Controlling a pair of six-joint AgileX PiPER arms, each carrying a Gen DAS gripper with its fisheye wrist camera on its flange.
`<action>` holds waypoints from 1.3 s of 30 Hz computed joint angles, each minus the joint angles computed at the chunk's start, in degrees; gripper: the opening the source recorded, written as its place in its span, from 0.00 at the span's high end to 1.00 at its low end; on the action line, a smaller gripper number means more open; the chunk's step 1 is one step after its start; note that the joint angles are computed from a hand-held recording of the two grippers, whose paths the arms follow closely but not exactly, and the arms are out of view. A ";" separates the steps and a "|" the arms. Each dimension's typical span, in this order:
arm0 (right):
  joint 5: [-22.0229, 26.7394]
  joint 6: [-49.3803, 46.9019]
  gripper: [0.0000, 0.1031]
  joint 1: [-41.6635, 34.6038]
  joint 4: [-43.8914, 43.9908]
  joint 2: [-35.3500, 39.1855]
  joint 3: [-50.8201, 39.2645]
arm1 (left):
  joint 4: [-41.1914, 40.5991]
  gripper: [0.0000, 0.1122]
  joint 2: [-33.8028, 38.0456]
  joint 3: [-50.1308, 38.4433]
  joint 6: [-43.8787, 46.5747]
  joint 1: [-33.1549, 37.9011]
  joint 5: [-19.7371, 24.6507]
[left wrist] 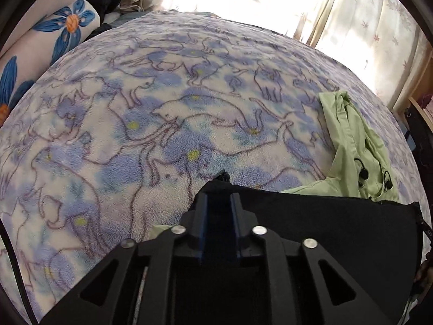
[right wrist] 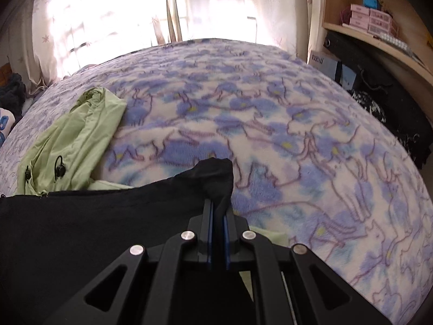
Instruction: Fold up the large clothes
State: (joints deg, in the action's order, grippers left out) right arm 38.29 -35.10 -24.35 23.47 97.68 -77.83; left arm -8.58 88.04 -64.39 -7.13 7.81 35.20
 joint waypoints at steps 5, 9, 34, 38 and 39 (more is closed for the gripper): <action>-0.16 -2.29 0.95 -1.00 2.65 0.27 1.42 | 6.22 0.57 2.45 -1.30 -4.25 -3.25 0.54; -2.67 -3.89 0.95 -1.28 4.29 -0.93 3.75 | 15.05 0.47 3.98 -2.18 -12.08 -6.02 0.93; 10.07 1.70 0.64 7.40 4.45 -26.89 17.82 | 30.54 0.71 -14.78 6.11 -38.17 -30.89 7.93; 13.95 3.59 0.64 17.73 5.00 -32.57 23.75 | 27.83 0.71 -17.18 11.10 -46.83 -40.93 9.29; 14.07 3.48 0.64 19.68 4.86 -32.95 25.25 | 29.13 0.71 -17.12 12.24 -49.60 -43.22 9.58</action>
